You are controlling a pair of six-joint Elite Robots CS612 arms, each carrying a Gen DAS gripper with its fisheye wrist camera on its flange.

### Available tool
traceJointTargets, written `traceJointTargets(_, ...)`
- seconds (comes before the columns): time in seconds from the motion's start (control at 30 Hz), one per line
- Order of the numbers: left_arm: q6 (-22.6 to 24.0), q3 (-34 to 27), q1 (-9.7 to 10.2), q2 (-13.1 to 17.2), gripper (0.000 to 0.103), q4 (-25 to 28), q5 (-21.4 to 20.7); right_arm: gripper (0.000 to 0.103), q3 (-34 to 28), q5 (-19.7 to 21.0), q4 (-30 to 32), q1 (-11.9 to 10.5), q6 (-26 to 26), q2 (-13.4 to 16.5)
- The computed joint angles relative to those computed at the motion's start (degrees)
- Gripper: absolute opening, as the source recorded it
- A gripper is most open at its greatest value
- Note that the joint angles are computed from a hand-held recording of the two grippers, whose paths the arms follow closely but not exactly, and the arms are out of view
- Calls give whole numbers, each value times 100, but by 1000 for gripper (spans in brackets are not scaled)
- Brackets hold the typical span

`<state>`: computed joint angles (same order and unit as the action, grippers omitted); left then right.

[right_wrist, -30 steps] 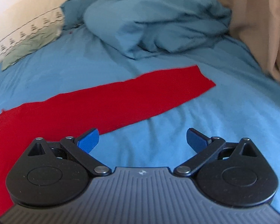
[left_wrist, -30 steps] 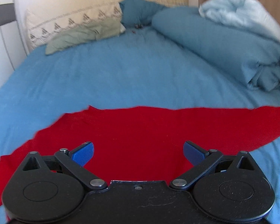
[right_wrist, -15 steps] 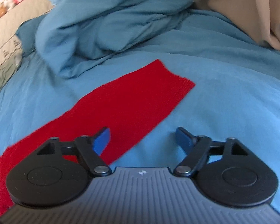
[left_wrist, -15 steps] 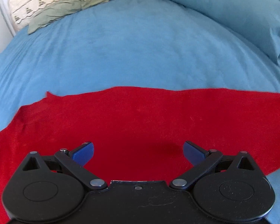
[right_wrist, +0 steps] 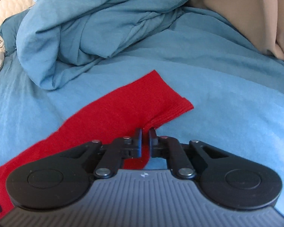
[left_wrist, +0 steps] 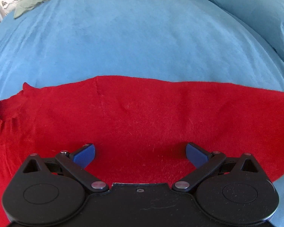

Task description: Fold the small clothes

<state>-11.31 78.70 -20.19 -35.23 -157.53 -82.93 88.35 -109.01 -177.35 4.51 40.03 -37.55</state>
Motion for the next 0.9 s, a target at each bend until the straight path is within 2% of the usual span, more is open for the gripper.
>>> traceJointTargets(0.1,112,96,51,-112,103,-233,60,22,-32,105,-304,94,-361,-105)
traceJointTargets(0.23,365,454,211,-416,103,-795,203,21,-265,582,-874,316,-930,-206)
traceJointTargets(0.3,420,572,325,-546,103,-873,295,21,-546,933,-1058,475,-1228,-155)
traceJointTargets(0.4,493,763,535,-710,103,-966,401,21,-1081,1698,-1227,713,-1603,42)
traceJointTargets(0.47,485,940,681,-810,103,-1064,470,21,-1473,2383,-1259,889,-1771,258)
traceJointTargets(0.53,371,1137,835,-897,103,-1094,586,21,-1851,2956,-1067,1085,-1985,520)
traceJointTargets(0.6,158,1351,972,-968,103,-1102,611,21,-2136,3256,-768,1296,-2299,788)
traceJointTargets(0.77,-420,1807,1299,-1049,103,-1093,422,21,-2525,3277,245,1703,-3267,1323)
traceJointTargets(0.83,-626,1908,1381,-1035,103,-1176,247,21,-2548,3139,287,1790,-3440,1422)
traceJointTargets(0.9,-775,1910,1445,-983,103,-1252,63,21,-2568,3001,66,1810,-3678,1502)
